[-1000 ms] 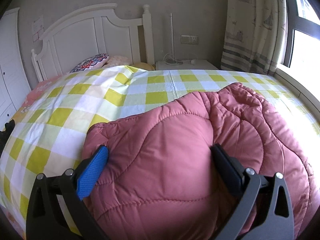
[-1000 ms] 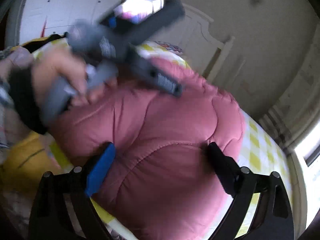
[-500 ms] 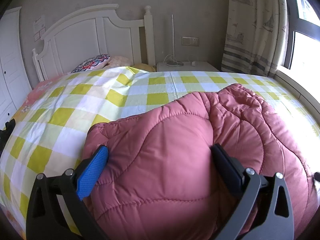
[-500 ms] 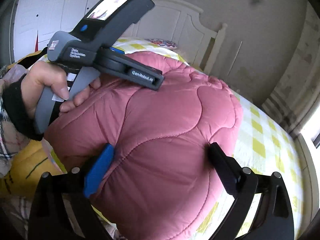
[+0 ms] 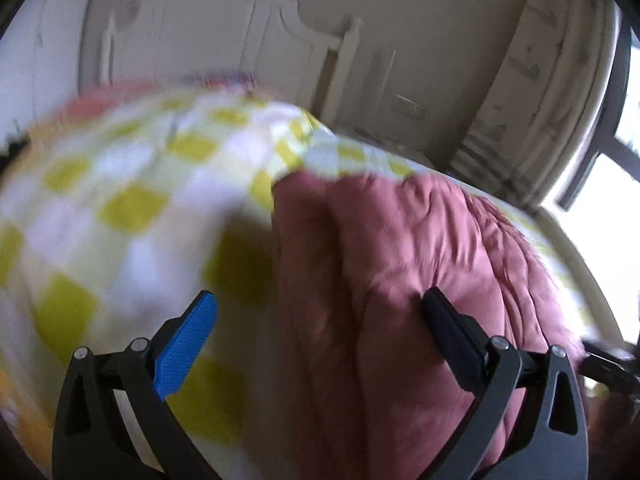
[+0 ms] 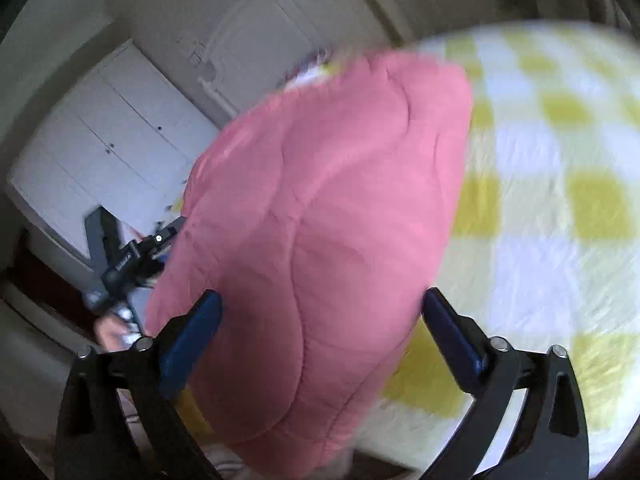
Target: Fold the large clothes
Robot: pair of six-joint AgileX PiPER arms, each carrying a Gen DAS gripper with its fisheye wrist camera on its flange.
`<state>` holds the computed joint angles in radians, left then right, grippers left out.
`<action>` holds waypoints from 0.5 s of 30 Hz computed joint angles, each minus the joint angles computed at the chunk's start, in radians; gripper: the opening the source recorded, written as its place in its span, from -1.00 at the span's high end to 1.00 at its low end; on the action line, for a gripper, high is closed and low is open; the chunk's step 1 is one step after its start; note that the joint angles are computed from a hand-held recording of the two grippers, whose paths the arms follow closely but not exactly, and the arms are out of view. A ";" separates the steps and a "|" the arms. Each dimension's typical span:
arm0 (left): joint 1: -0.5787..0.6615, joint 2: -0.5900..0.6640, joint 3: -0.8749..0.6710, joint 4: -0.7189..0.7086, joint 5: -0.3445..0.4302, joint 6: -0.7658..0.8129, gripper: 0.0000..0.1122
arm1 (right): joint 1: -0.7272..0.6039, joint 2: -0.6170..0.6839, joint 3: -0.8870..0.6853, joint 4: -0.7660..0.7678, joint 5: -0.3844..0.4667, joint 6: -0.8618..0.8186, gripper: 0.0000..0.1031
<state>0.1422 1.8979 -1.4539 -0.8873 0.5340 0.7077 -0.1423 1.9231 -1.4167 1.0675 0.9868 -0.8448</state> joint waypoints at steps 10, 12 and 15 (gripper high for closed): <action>0.143 0.296 -0.230 -0.305 0.567 0.113 -0.51 | -0.005 0.030 0.058 0.156 0.033 -0.175 -0.52; 0.141 0.316 -0.260 -0.312 0.586 0.113 -0.16 | -0.015 0.000 0.080 0.190 -0.016 -0.237 -0.29; 0.113 0.300 -0.259 -0.327 0.563 0.131 0.15 | -0.016 -0.069 0.138 0.249 -0.141 -0.353 -0.16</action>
